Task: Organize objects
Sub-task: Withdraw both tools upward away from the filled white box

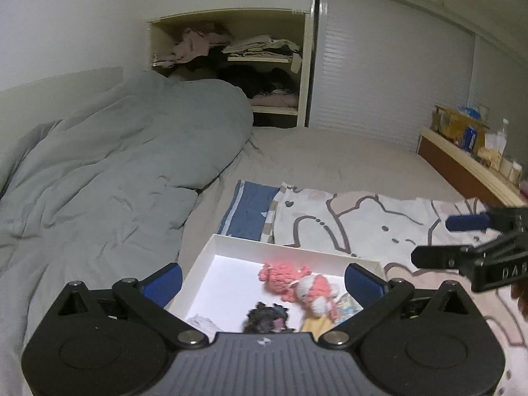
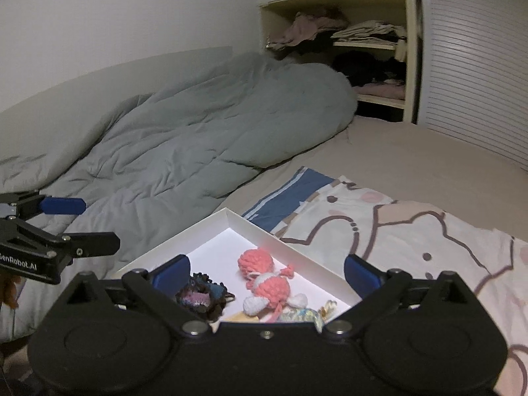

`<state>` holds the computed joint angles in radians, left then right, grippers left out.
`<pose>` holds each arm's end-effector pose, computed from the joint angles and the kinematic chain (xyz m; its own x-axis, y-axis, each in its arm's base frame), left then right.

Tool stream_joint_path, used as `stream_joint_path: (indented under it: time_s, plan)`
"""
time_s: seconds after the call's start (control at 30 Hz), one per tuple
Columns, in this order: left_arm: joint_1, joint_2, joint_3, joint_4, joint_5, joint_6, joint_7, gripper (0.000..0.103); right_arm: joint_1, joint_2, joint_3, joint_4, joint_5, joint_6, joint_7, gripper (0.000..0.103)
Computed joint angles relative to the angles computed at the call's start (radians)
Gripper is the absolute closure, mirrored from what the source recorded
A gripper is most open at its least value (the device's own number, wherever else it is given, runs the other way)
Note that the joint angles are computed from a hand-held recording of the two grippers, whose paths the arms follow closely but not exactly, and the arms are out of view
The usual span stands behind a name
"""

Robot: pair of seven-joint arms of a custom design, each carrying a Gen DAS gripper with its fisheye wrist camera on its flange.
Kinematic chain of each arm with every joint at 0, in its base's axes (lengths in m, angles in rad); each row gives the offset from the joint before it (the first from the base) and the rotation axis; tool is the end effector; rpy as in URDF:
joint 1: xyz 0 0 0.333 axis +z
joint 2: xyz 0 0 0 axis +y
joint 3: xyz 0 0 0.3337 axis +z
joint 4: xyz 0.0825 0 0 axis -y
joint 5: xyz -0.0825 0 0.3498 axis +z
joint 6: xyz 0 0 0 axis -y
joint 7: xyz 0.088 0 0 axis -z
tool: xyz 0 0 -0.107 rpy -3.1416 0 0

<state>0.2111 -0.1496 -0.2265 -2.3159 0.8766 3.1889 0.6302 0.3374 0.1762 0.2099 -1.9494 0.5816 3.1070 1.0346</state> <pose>0.4858 -0.0845 0.5346 -0.0087 -0.9991 0.0405 -0.5401 -0.0293 -0.8411 0.5500 0.2700 0.5353 0.5082 -0.8570 -0.0846 -0.5081 -0.2191 -0.8330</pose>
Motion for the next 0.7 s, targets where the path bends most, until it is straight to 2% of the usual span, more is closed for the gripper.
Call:
stream_joint_path:
  time_s: [0.1, 0.23, 0.37, 0.53, 0.7]
  plan:
    - [0.039, -0.031, -0.062, 0.003, 0.079, -0.05, -0.125, 0.0, -0.034, -0.04, 0.035, -0.046, 0.083, 0.022, -0.062, 0.001]
    - [-0.016, -0.076, -0.042, -0.033, 0.061, -0.074, -0.165, 0.0, -0.041, -0.093, 0.039, -0.099, 0.21, 0.032, -0.166, 0.0]
    - [0.011, -0.124, -0.092, -0.065, 0.11, -0.091, -0.25, 0.0, -0.008, -0.142, -0.001, -0.154, 0.286, 0.033, -0.223, 0.0]
    - [0.002, -0.164, -0.118, -0.097, 0.146, -0.127, -0.326, 0.0, 0.039, -0.192, -0.055, -0.218, 0.344, 0.039, -0.276, 0.0]
    - [-0.051, -0.183, -0.114, -0.127, 0.15, -0.169, -0.357, 0.0, 0.079, -0.23, -0.095, -0.267, 0.41, 0.039, -0.339, 0.0]
